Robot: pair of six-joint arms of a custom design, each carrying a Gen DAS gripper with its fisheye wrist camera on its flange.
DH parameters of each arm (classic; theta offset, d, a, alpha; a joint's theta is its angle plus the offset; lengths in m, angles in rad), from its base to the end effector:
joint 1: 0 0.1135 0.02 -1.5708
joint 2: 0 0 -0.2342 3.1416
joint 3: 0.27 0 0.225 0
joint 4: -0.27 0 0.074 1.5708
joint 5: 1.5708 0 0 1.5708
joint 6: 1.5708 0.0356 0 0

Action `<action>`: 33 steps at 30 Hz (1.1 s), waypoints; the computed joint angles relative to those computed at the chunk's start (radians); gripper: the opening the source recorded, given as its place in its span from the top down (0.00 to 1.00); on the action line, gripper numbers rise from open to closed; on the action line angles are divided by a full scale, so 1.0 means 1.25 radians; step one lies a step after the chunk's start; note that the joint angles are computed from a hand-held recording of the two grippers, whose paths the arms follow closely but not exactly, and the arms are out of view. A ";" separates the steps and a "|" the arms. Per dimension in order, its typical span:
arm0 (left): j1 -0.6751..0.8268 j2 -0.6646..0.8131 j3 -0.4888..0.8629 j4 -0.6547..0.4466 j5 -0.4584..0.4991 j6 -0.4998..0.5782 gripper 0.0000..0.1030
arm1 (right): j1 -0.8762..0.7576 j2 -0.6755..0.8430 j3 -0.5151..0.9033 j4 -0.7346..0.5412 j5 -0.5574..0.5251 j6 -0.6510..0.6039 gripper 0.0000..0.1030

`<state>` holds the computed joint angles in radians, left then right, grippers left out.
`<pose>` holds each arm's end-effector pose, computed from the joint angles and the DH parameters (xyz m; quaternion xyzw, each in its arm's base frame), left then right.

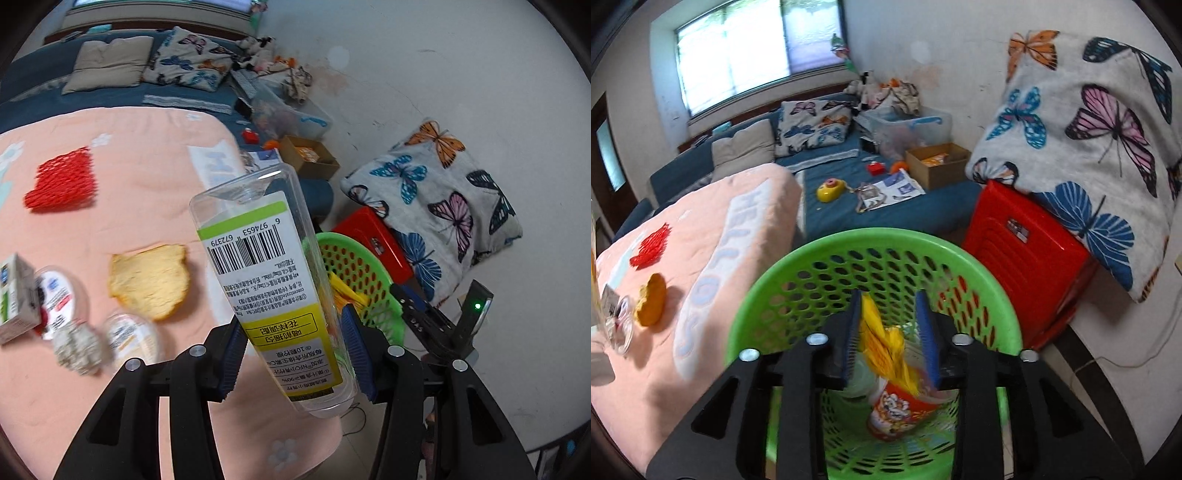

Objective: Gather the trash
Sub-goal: 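Carry wrapper and bottle over the green basket and open both tools to drop them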

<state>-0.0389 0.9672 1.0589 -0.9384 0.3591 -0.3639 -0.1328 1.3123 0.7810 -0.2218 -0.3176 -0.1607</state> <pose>0.1680 -0.0191 0.3055 -0.0864 0.9183 -0.2333 0.3080 0.2554 -0.0229 0.2081 -0.0755 0.9051 0.0861 0.4096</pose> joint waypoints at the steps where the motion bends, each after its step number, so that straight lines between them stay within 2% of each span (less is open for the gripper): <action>1: -0.015 0.012 0.004 0.009 -0.006 -0.005 0.52 | -0.009 0.002 -0.001 0.002 -0.005 0.001 0.61; 10: -0.168 0.154 0.049 0.129 -0.061 -0.067 0.53 | -0.063 -0.094 -0.036 -0.048 -0.052 -0.039 0.46; 16: -0.261 0.266 0.084 0.200 -0.133 -0.078 0.53 | -0.127 -0.179 -0.054 -0.101 -0.115 -0.062 0.38; 20: -0.315 0.348 0.111 0.240 -0.190 -0.079 0.53 | -0.164 -0.222 -0.063 -0.132 -0.156 -0.074 0.37; 27: -0.363 0.455 0.132 0.270 -0.234 -0.078 0.53 | -0.215 -0.267 -0.076 -0.178 -0.215 -0.096 0.35; 33: -0.386 0.499 0.135 0.282 -0.243 -0.073 0.52 | -0.248 -0.269 -0.082 -0.196 -0.250 -0.110 0.35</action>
<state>-0.5213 1.5905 1.2271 -0.5855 0.0552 -0.4552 -0.4434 0.9760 0.6789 -0.4667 -0.6304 -0.2981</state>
